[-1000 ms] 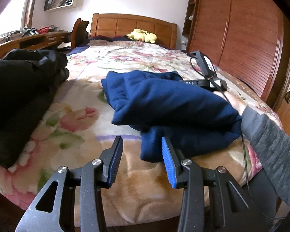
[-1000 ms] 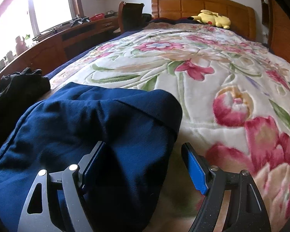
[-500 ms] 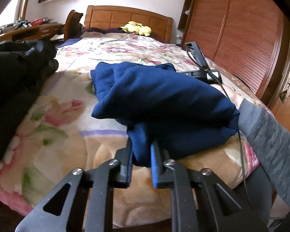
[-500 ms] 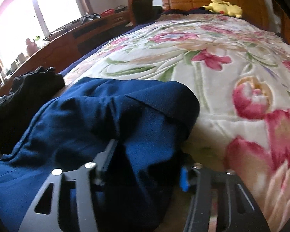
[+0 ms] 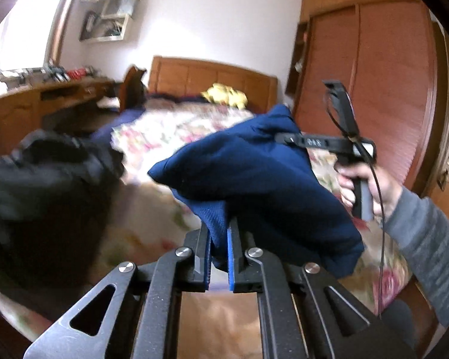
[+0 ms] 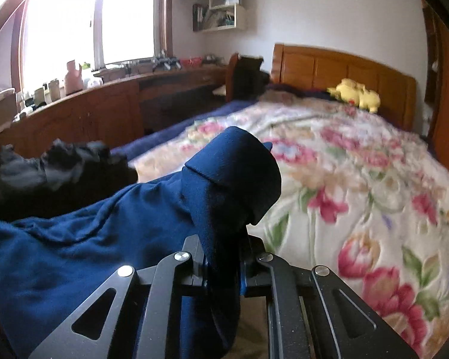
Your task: Fold large clothes
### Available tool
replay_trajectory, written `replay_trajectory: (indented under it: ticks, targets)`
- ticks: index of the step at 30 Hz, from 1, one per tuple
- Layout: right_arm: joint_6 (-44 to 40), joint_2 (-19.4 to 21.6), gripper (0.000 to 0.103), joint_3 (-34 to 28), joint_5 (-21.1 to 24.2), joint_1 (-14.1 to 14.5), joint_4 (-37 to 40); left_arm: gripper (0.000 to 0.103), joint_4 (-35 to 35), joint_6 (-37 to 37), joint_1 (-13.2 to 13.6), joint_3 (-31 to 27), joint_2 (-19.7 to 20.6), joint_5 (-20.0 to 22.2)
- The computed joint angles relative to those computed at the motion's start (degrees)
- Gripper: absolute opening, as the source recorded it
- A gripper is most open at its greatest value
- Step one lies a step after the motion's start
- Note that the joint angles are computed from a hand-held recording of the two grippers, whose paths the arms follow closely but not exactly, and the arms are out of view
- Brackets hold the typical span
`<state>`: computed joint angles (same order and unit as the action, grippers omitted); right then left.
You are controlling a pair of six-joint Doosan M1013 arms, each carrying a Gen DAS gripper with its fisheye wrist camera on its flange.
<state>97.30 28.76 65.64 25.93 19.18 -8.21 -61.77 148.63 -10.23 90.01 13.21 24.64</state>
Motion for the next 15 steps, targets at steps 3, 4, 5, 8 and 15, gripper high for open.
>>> replay_trajectory:
  ticks: [3, 4, 5, 8, 15]
  targets:
    - [-0.47, 1.15, 0.013, -4.41, 1.61, 1.53, -1.89, 0.009, 0.47, 0.25, 1.94, -2.02, -0.50, -2.31]
    - [-0.86, 1.54, 0.013, -5.76, 2.09, 2.04, -2.54, 0.009, 0.92, -0.10, 2.51, -2.61, -0.52, -2.90]
    - [-0.79, 2.37, 0.013, -7.97, 2.75, 2.81, -3.65, 0.009, 1.82, -0.73, 3.12, -3.26, -0.57, -3.67]
    - [-3.11, 5.15, 0.013, -14.80, 4.81, 4.88, -3.49, 0.009, 5.15, -3.04, 5.48, -4.65, -1.05, -6.42]
    - [-13.63, 16.24, 0.013, -37.49, 13.52, 9.55, 3.12, 0.009, 23.83, -21.26, 11.65, -4.68, -2.15, -12.47]
